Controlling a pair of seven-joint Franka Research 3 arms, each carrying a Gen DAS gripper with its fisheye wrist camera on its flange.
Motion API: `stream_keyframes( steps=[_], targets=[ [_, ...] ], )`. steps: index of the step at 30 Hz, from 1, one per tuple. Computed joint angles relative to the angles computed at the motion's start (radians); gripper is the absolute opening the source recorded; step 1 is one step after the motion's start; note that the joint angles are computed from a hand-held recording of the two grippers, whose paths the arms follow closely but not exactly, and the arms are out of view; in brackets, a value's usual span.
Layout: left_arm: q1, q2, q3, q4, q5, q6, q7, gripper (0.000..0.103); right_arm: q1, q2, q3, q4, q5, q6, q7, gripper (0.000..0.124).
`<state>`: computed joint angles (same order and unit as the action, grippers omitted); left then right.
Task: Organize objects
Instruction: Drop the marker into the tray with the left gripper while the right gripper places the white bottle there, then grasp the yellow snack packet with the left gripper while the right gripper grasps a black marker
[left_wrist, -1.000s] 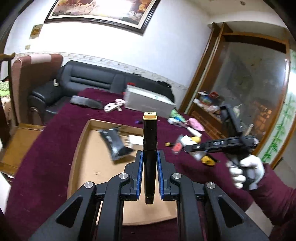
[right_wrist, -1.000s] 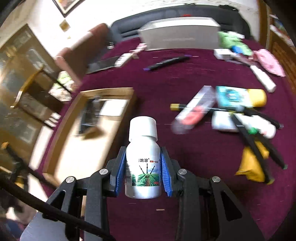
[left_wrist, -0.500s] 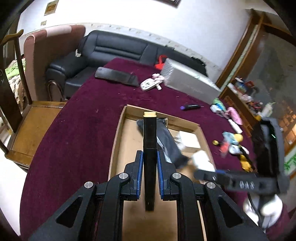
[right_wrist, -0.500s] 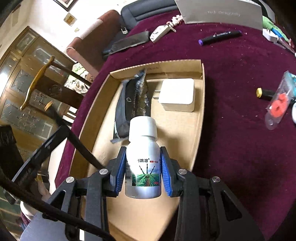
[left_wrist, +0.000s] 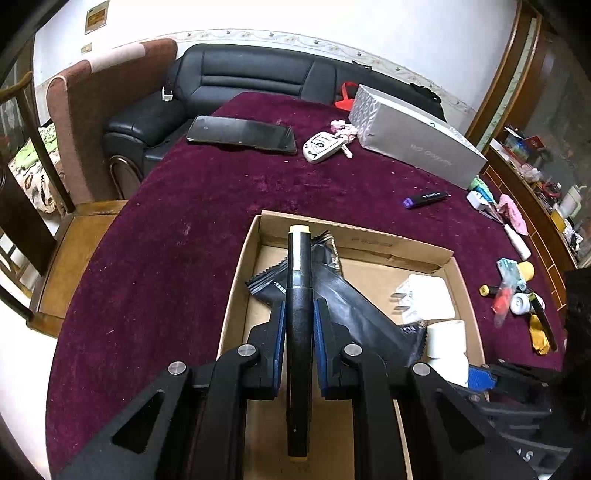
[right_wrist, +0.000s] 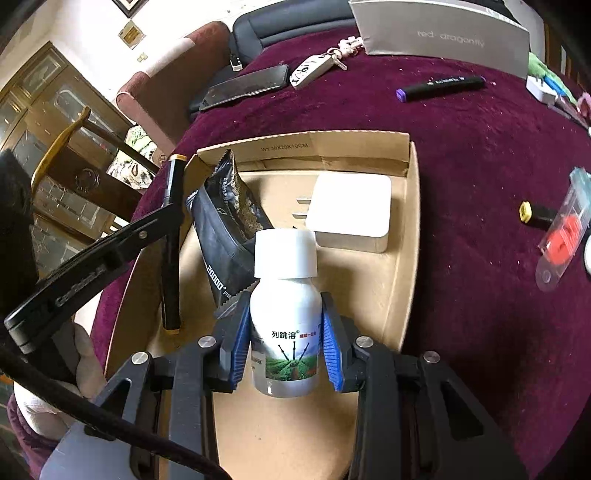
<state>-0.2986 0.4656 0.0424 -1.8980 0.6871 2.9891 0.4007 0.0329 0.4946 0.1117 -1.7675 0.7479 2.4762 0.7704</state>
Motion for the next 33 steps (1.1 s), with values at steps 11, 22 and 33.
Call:
stream_keyframes(
  steps=[11, 22, 33],
  targets=[
    [0.055, -0.030, -0.016, -0.092, -0.089, 0.155, -0.052, 0.015, -0.004, -0.014, 0.032, -0.038, 0.049, 0.108, -0.077, 0.035],
    [0.255, -0.166, -0.240, -0.329, -0.207, 0.419, -0.057, 0.047, -0.059, -0.144, 0.023, -0.133, 0.232, 0.097, -0.233, 0.041],
    [0.162, -0.221, -0.350, -0.329, -0.243, 0.474, 0.021, 0.052, -0.178, -0.258, -0.149, -0.228, 0.362, 0.051, -0.368, 0.050]
  ],
)
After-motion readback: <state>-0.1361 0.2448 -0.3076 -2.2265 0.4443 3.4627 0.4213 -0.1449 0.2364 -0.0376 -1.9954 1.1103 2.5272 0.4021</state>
